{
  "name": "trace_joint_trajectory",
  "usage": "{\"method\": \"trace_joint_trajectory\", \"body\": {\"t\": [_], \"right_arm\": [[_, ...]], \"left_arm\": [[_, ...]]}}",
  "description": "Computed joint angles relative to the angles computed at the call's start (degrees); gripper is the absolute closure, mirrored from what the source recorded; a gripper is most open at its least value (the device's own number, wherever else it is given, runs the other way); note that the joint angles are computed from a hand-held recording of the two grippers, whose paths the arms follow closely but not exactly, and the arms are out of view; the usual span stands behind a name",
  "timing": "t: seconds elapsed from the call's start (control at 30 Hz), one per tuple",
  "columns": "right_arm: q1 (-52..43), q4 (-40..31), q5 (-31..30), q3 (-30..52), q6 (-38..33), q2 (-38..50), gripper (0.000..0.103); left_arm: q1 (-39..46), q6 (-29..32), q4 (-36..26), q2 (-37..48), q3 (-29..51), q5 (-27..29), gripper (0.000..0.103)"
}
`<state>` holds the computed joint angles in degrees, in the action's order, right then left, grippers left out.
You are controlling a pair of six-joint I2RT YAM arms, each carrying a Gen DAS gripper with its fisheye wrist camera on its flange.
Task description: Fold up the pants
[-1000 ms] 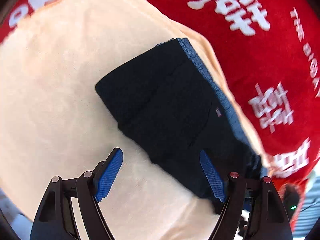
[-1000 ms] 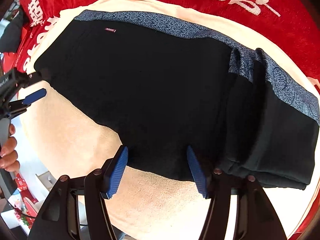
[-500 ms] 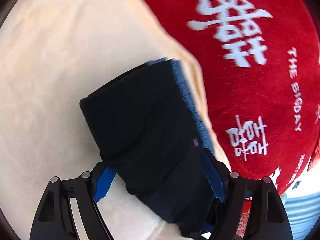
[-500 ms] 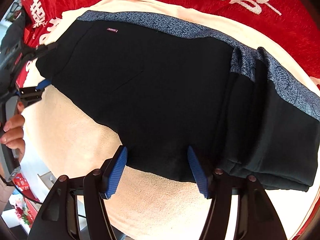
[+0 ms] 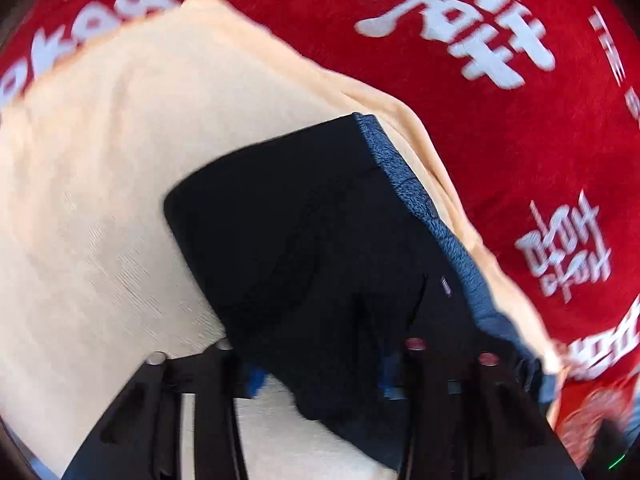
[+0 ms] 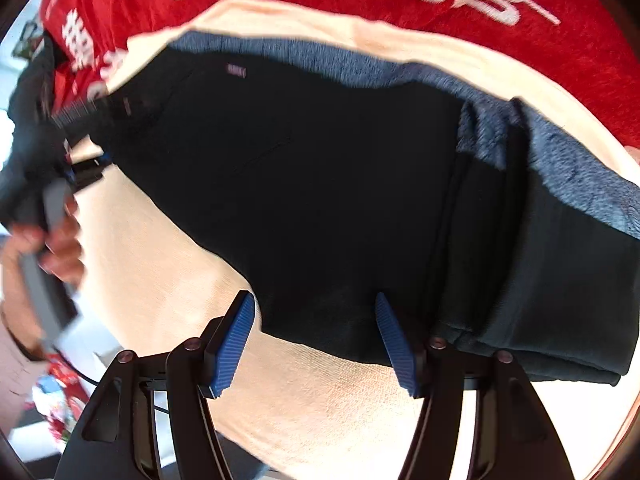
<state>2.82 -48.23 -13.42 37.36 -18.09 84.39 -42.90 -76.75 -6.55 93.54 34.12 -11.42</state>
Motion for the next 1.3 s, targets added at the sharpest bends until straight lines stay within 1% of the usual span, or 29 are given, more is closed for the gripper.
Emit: {"method": "trace_joint_trajectory", "body": {"t": [0.03,0.1,0.13,0.23,0.3,0.33,0.4,0.43,0.53,0.6,0.67,0.73,0.8,0.93,1.0,1.03,1.07,1.1,1.13,1.17,1.23,1.27,1.3], "right_arm": [[-1.3,-1.7,-1.1,2.1,-0.3,0.3,0.036],[-3.2,-4.6,-2.9,6.9,-0.7,1.9,0.036],[-2.6,-6.1,-3.6,9.3,0.3,2.6,0.036],[-2.9,-10.3,-7.0,17.7,1.4,8.8,0.036],[-1.3,-13.4,-9.8,24.5,2.7,14.1,0.036],[-0.4,-13.7,-10.4,25.8,3.2,15.2,0.035],[3.6,-16.4,-12.4,33.0,4.6,20.3,0.029],[6.3,-18.1,-13.7,36.9,5.5,23.0,0.025],[12.8,-23.1,-17.6,49.3,7.4,30.7,0.023],[16.0,-27.6,-19.1,57.7,7.3,35.8,0.021],[20.8,-31.6,-18.9,66.8,8.6,42.1,0.021],[24.0,-35.3,-17.8,72.0,8.2,46.0,0.021],[27.2,-38.5,-15.4,77.3,7.5,50.0,0.021],[31.5,-41.1,-10.1,80.6,6.7,53.6,0.021],[32.1,-41.5,-7.1,79.4,5.8,54.0,0.021],[32.3,-40.6,-5.5,77.8,5.5,53.4,0.04],[31.9,-39.0,-5.1,75.9,5.0,52.4,0.07],[31.5,-38.1,-4.8,74.8,4.8,51.6,0.078],[30.1,-36.8,-5.4,72.3,4.4,49.5,0.082],[28.3,-35.4,-6.3,69.2,3.7,46.8,0.083],[24.9,-33.7,-8.3,64.7,2.0,42.2,0.084],[24.1,-33.4,-9.3,64.2,1.9,41.3,0.084],[21.7,-33.1,-10.5,62.1,0.8,38.9,0.084]], "left_arm": [[-1.0,1.6,-3.0,0.2,1.8,-1.5,0.067],[-3.6,5.0,-8.8,1.2,5.9,-5.2,0.067],[-5.5,6.9,-12.4,2.3,8.9,-7.8,0.067],[-9.9,9.8,-19.6,5.0,15.2,-12.9,0.067],[-11.6,10.8,-22.5,6.5,18.0,-14.8,0.067],[-12.3,11.4,-23.8,7.1,19.1,-15.6,0.067],[-13.5,12.6,-25.4,7.9,20.9,-17.3,0.067],[-14.0,13.2,-26.1,8.1,21.4,-18.0,0.067],[-15.2,15.0,-27.8,9.8,24.1,-20.1,0.067],[-16.2,15.4,-29.0,10.6,25.4,-21.1,0.067],[-17.0,15.4,-30.4,10.9,26.3,-21.9,0.067],[-17.5,15.2,-31.3,11.2,27.1,-22.3,0.067],[-18.1,15.2,-31.6,11.2,27.5,-22.8,0.067],[-19.0,15.1,-32.5,11.6,28.3,-23.8,0.067],[-19.1,15.4,-32.4,11.9,28.7,-24.1,0.067],[-18.9,15.5,-32.5,12.1,29.1,-23.5,0.067],[-18.7,15.6,-32.3,12.2,29.2,-22.9,0.067],[-18.7,15.8,-31.8,12.0,29.3,-22.4,0.067],[-19.2,16.3,-32.0,12.1,30.2,-23.0,0.067],[-19.7,16.7,-32.7,12.4,31.3,-23.5,0.067],[-20.7,18.0,-34.3,13.6,35.1,-24.3,0.067],[-21.1,18.3,-34.9,14.1,36.8,-24.5,0.067],[-21.6,18.7,-35.7,14.8,38.9,-24.7,0.067]]}}
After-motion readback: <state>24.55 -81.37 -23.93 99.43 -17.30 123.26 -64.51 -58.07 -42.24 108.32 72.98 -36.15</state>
